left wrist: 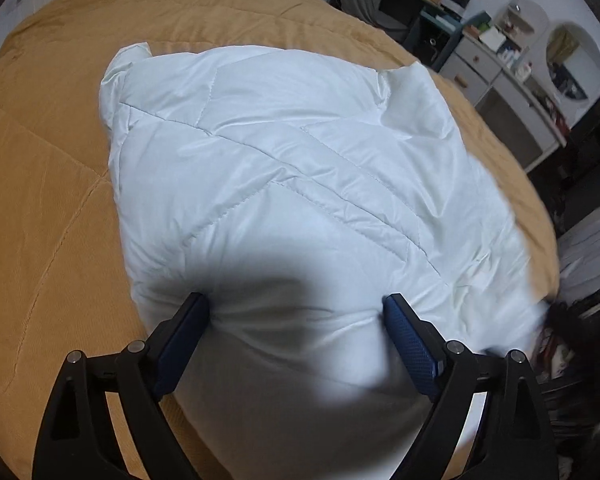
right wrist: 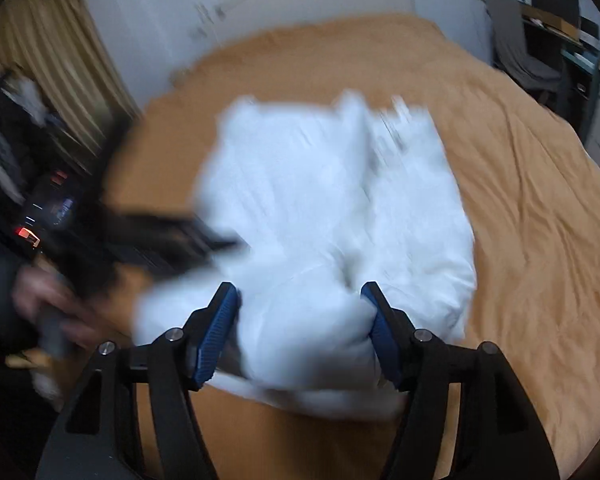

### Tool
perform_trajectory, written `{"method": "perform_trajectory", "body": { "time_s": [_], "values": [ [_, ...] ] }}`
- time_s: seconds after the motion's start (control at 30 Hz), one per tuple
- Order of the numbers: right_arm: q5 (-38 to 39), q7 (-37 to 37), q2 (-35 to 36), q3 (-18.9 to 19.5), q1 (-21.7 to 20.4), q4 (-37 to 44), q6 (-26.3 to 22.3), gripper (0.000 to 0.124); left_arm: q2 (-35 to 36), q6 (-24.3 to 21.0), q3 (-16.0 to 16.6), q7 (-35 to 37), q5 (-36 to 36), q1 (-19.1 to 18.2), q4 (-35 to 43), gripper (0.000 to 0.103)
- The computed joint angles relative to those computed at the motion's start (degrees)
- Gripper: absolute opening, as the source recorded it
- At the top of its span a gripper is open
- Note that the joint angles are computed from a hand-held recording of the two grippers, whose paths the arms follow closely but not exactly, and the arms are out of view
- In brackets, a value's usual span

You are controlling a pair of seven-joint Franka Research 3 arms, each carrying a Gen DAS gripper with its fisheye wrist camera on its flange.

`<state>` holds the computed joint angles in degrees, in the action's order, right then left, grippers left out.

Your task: Fold large clothes

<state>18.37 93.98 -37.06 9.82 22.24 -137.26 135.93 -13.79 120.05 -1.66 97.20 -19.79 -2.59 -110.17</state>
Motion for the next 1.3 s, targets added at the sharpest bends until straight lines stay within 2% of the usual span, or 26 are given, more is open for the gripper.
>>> {"method": "perform_trajectory", "body": {
  "time_s": [0.1,0.23,0.37,0.47,0.57,0.63,0.73,0.8,0.87,0.93,1.03,1.1,1.17,1.2,1.3],
  "values": [
    [2.6,0.26,-1.36,-0.7,0.57,-5.07,4.85,0.064,1.92,-1.83,0.89,-2.6,-1.99,0.87,5.02,0.089],
    [2.23,0.17,-0.12,-0.9,0.42,-4.11,4.59,0.064,5.63,-3.15,-0.74,1.88,-2.58,-0.03,12.82,0.089],
    [2.1,0.27,0.14,-0.99,0.34,-3.97,4.69,0.065,14.73,-4.78,-5.68,5.85,5.74,-2.51,23.18,0.09],
    [2.38,0.75,-0.03,-0.81,0.29,-4.4,5.31,0.065,24.27,-5.78,-8.24,3.08,17.26,-5.07,31.61,0.09],
    [2.22,1.5,-0.07,-0.67,0.15,-4.59,5.6,0.065,32.13,-5.93,-8.53,0.6,27.97,-8.16,38.0,0.103],
    [0.38,2.77,-0.18,0.32,-1.03,-4.15,4.86,0.065,36.27,-8.47,-8.89,0.7,28.86,-8.64,42.77,0.103],
    [-3.29,6.05,-1.64,2.1,-3.22,-2.72,2.38,0.064,38.65,-10.57,-9.26,0.5,27.46,-8.14,46.07,0.103],
    [-6.72,7.65,-5.02,4.03,-4.56,-3.17,4.36,0.064,39.41,-11.29,-9.34,0.22,26.02,-7.31,47.01,0.103],
    [-7.28,6.31,-8.23,3.85,-3.07,-4.03,8.78,0.065,40.11,-11.68,-9.55,0.1,24.42,-6.53,47.85,0.103],
    [-5.91,3.85,-8.29,2.51,-0.33,-3.91,11.38,0.064,39.21,-10.91,-9.68,0.1,23.5,-5.93,46.28,0.103],
    [-3.03,1.25,-4.19,0.85,2.5,-3.36,10.11,0.064,39.38,-10.98,-9.69,0.02,23.37,-5.95,46.35,0.103],
    [-4.17,2.0,-0.99,2.32,1.01,-3.57,8.35,0.064,39.42,-12.89,-9.7,-0.26,22.92,-5.81,47.57,0.103],
    [-3.13,1.21,-1.13,1.99,1.98,-6.15,11.17,0.064,38.96,-15.01,-9.81,0.2,22.43,-5.55,49.22,0.101],
    [-3.44,1.62,-1.17,2.29,1.73,-6.01,10.51,0.064,37.44,-14.46,-9.94,0.61,21.55,-4.94,48.23,0.1],
    [-4.77,1.72,-1.2,2.86,1.41,-5.43,9.35,0.064,28.15,-7.8,-10.3,3.17,16.27,-1.73,38.55,0.1]
  ]
}}
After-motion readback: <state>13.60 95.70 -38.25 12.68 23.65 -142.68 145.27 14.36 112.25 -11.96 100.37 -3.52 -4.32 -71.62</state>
